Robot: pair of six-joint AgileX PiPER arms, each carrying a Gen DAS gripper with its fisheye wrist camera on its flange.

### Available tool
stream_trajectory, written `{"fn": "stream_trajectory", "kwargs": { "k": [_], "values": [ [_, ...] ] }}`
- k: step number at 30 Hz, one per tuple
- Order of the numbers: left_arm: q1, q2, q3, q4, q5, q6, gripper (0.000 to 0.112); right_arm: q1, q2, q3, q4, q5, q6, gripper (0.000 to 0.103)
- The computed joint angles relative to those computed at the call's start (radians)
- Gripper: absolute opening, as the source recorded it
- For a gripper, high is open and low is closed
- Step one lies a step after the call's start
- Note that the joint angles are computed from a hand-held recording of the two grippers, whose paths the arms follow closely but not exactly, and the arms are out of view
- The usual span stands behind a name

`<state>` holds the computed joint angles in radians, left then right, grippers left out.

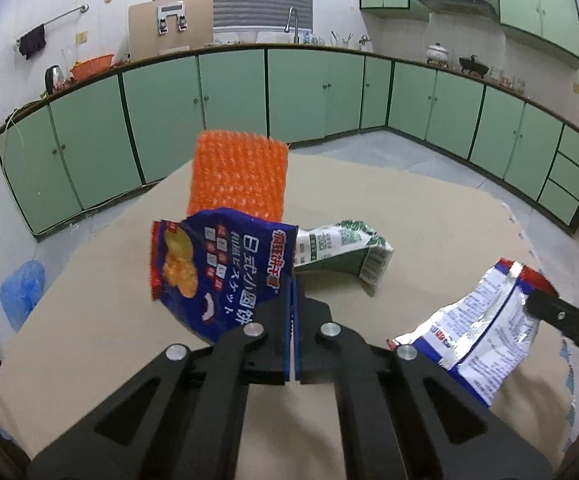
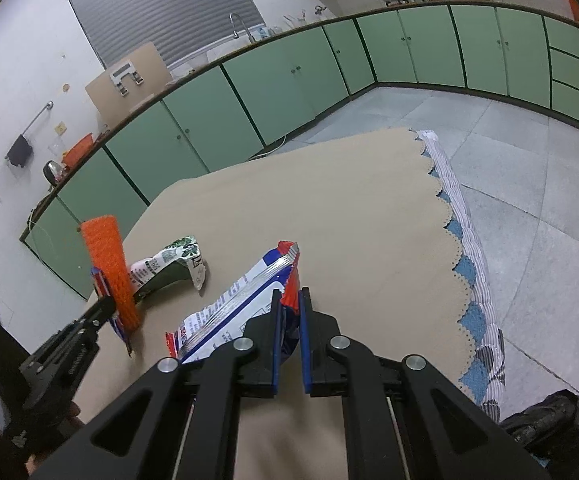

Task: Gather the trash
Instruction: 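Grasp the blue snack packet with the left tool while the right tool grasps the white-and-blue packet, then carry both snack packets over the bin and open both tools to drop them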

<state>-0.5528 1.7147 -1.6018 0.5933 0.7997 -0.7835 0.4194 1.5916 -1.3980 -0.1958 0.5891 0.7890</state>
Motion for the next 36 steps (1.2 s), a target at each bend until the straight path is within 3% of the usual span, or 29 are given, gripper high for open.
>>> {"fn": "stream_trajectory", "kwargs": {
  "k": [19,29,36],
  "values": [
    [-0.129,-0.232,0.059,0.036,0.104,-0.007,0.000,0.130,-0.168,0.008,-0.182,0.145,0.199,0.008],
    [-0.233,-0.369,0.133,0.047,0.178,0.008,0.000,0.237,-0.336,0.078,-0.308,0.285,0.351,0.008],
    [-0.397,-0.397,0.130,0.085,0.243,-0.029,0.000,0.331,-0.485,0.168,-0.402,0.426,0.475,0.008]
  ]
}}
